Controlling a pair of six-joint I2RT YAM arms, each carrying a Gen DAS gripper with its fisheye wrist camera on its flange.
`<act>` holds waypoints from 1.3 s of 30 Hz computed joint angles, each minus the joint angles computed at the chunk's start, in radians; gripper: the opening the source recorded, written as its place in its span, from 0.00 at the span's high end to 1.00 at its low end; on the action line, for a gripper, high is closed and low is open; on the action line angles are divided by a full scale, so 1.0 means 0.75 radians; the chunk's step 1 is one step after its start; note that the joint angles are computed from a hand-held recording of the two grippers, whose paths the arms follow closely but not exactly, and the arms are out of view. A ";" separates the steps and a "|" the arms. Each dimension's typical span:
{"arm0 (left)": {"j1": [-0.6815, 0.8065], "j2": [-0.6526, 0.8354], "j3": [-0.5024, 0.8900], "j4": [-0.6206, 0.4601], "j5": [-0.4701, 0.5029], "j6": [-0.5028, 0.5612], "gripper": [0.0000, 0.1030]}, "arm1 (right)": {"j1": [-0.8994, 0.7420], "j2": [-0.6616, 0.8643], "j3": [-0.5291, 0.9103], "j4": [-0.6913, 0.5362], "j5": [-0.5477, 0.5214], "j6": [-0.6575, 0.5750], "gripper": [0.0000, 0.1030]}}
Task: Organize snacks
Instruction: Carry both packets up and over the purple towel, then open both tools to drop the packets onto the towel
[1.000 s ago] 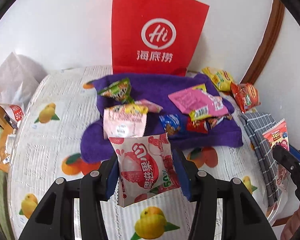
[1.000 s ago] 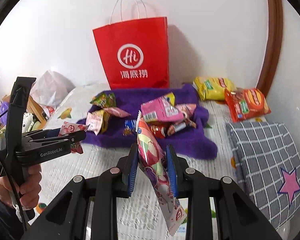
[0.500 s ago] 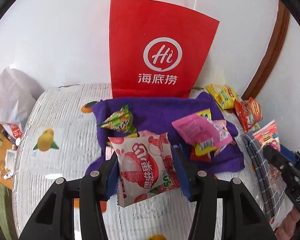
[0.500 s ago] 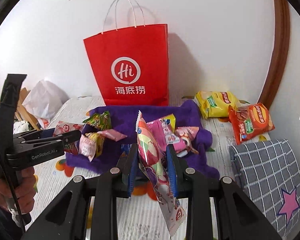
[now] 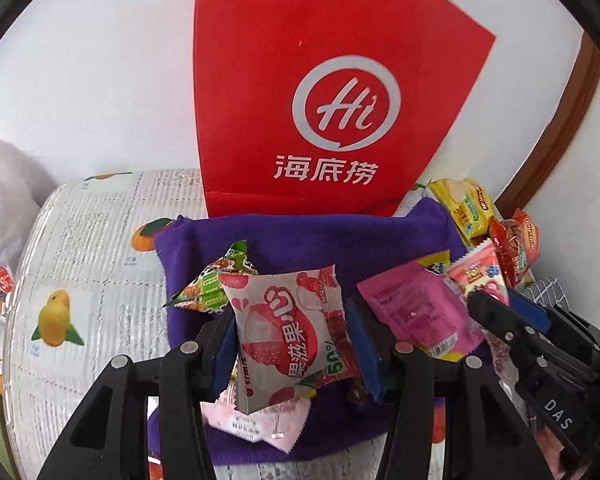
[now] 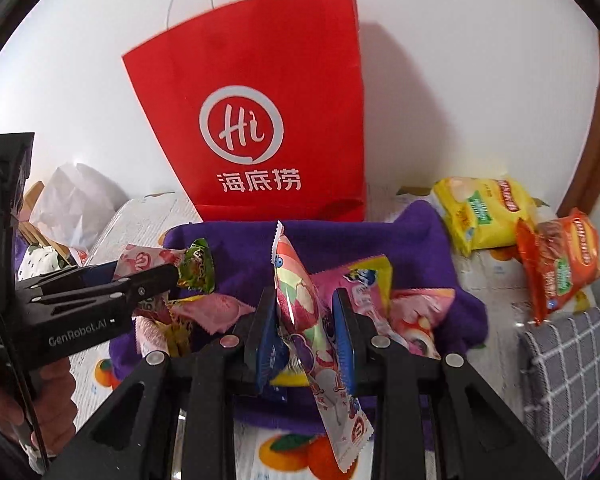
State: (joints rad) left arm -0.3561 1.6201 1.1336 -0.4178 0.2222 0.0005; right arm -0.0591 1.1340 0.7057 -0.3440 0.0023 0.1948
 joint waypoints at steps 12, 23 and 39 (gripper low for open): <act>-0.023 0.187 0.117 -0.017 -0.017 0.010 0.49 | -0.017 0.288 0.045 0.147 -0.020 0.006 0.73; -0.014 0.109 0.081 -0.045 -0.013 0.020 0.29 | -0.004 0.140 0.031 0.040 -0.022 0.004 0.72; 0.023 -0.281 -0.123 -0.141 -0.103 0.012 0.24 | 0.182 -0.481 -0.060 -0.441 0.175 0.140 0.63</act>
